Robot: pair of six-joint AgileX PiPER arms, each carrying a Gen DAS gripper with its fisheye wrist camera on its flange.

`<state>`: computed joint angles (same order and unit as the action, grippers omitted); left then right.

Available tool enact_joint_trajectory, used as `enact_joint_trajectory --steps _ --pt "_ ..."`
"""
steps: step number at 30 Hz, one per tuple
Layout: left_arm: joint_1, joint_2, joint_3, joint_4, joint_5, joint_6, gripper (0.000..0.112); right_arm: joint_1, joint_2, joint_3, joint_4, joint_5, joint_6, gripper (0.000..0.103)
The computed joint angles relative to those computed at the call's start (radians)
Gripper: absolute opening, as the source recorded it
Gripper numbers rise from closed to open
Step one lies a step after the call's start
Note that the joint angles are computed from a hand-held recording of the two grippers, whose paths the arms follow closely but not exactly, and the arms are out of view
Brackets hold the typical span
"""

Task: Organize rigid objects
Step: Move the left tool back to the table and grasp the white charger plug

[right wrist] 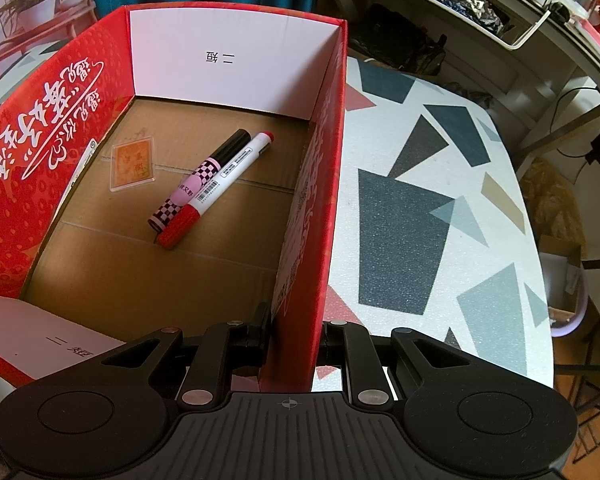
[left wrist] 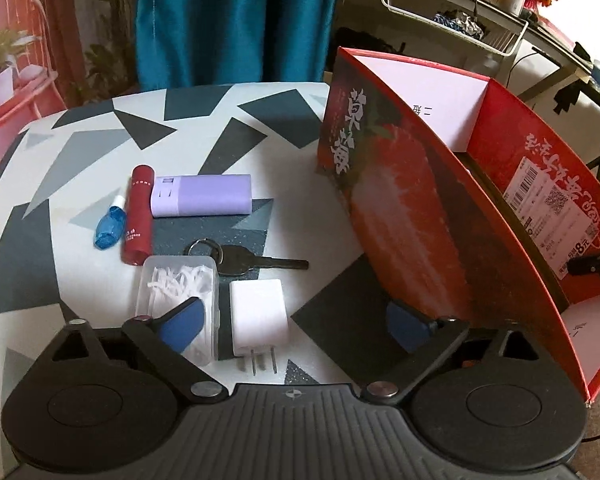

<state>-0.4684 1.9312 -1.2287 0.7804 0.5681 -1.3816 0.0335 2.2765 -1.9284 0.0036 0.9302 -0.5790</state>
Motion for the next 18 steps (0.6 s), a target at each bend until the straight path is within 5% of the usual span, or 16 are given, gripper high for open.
enact_joint_trajectory --steps 3,8,18 --pt "-0.009 0.005 0.006 0.031 0.002 -0.035 0.088 0.000 0.000 0.000 0.000 0.000 0.000 0.016" --pt "0.009 0.009 0.015 0.000 -0.032 -0.024 0.050 0.001 0.000 0.000 -0.001 0.000 0.001 0.017" --pt "0.019 0.061 -0.047 -0.007 0.048 -0.019 0.049 0.001 -0.001 0.002 -0.001 -0.001 0.002 0.018"
